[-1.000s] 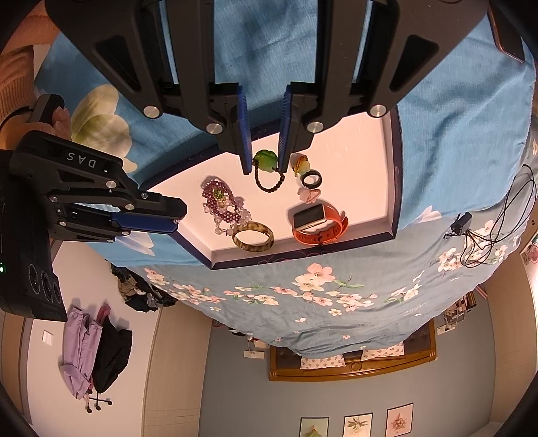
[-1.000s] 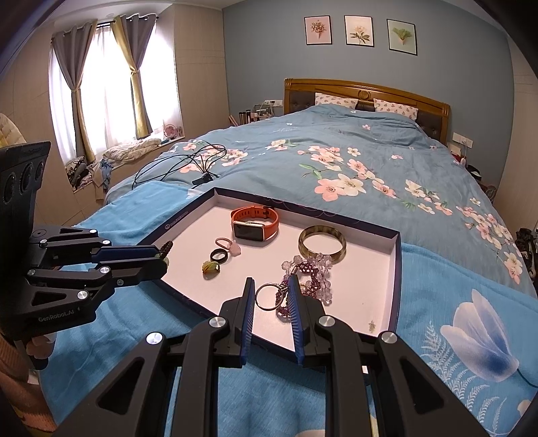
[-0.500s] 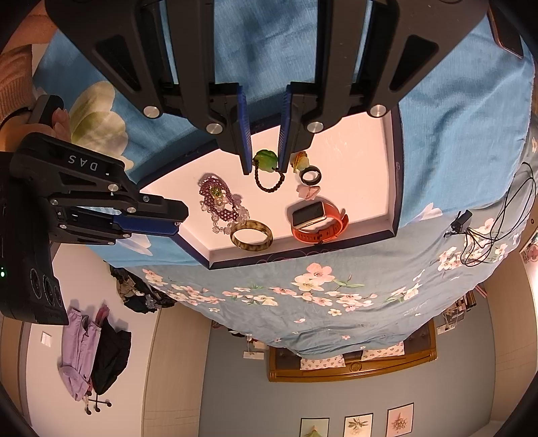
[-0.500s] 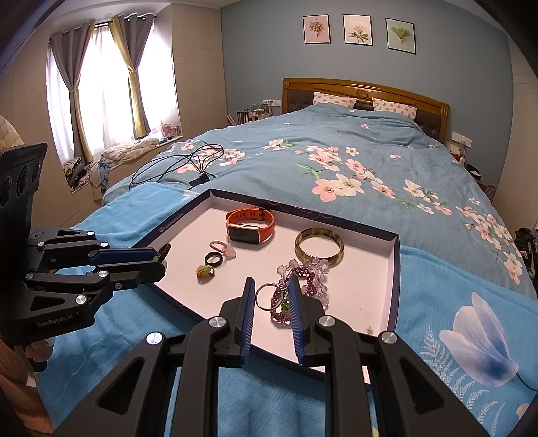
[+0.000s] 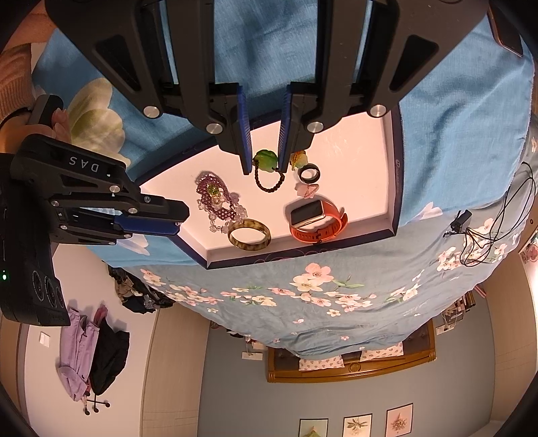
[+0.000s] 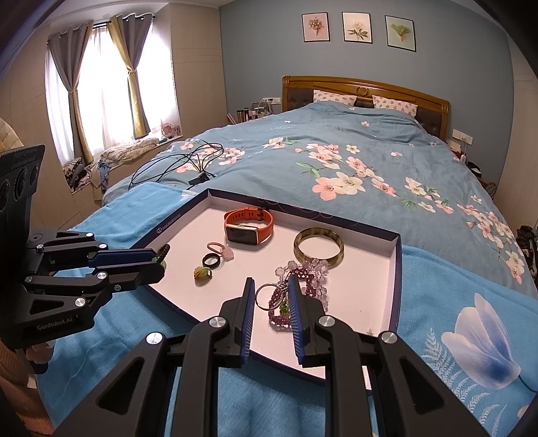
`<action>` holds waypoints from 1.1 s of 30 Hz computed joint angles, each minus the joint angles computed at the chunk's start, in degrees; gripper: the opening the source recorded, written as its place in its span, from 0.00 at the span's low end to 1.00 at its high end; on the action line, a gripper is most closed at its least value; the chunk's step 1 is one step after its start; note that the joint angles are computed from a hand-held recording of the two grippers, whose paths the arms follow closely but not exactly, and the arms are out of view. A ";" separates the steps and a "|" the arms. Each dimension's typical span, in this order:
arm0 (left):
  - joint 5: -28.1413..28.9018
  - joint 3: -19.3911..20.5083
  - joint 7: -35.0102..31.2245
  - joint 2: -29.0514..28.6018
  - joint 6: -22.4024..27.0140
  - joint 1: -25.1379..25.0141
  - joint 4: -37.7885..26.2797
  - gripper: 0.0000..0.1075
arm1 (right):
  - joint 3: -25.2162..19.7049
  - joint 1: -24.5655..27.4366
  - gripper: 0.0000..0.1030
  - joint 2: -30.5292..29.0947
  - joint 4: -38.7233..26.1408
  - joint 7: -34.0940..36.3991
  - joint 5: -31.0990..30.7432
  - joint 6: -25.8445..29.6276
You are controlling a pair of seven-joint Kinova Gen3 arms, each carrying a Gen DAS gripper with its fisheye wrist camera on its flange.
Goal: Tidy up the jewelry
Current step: 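Carry the silver ring with the right gripper while the left carries the hair tie over the tray, then lower the silver ring with the right gripper while the left lowers the hair tie into the tray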
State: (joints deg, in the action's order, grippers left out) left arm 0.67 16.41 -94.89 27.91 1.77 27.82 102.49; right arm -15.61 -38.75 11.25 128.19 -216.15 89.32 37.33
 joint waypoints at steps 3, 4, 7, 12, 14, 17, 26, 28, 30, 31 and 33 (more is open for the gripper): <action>-0.02 -0.42 0.19 0.02 0.17 0.45 -0.09 0.15 | -0.03 0.09 0.17 0.11 0.05 -0.18 0.22 -0.03; -0.04 -0.78 0.24 0.14 0.31 0.68 -0.33 0.15 | 0.05 0.23 0.18 0.09 0.10 -0.26 0.40 -0.19; -0.06 -1.42 0.40 0.43 0.21 1.29 -0.59 0.15 | 0.11 0.44 0.18 0.27 0.11 -0.50 0.82 -0.41; -0.29 -2.30 0.50 0.75 0.12 1.93 -0.89 0.15 | 0.01 0.41 0.18 0.30 -0.01 -0.43 0.65 -0.33; -0.29 -2.56 0.61 0.80 0.12 2.15 -0.96 0.15 | 0.11 0.63 0.18 0.31 0.05 -0.55 0.92 -0.52; -0.34 -2.65 0.69 0.91 0.15 2.23 -1.08 0.15 | -0.04 0.50 0.18 0.39 -0.11 -0.35 0.60 -0.32; -0.43 -2.80 0.76 0.99 0.42 2.30 -1.32 0.15 | 0.17 1.28 0.18 0.75 0.02 -1.06 1.64 -1.02; -0.48 -2.56 0.69 1.15 0.49 2.01 -1.45 0.15 | 0.13 1.33 0.18 0.90 -0.16 -0.86 1.60 -1.01; -0.51 -2.67 0.66 1.24 0.49 2.00 -1.55 0.15 | 0.17 1.53 0.18 0.84 -0.03 -1.07 1.83 -1.29; -0.50 -2.62 0.67 1.23 0.49 2.03 -1.54 0.15 | 0.15 1.58 0.18 0.83 -0.02 -1.21 1.95 -1.32; -0.49 -2.70 0.68 1.30 0.50 2.04 -1.60 0.15 | 0.15 1.77 0.18 1.05 0.00 -1.65 2.37 -1.46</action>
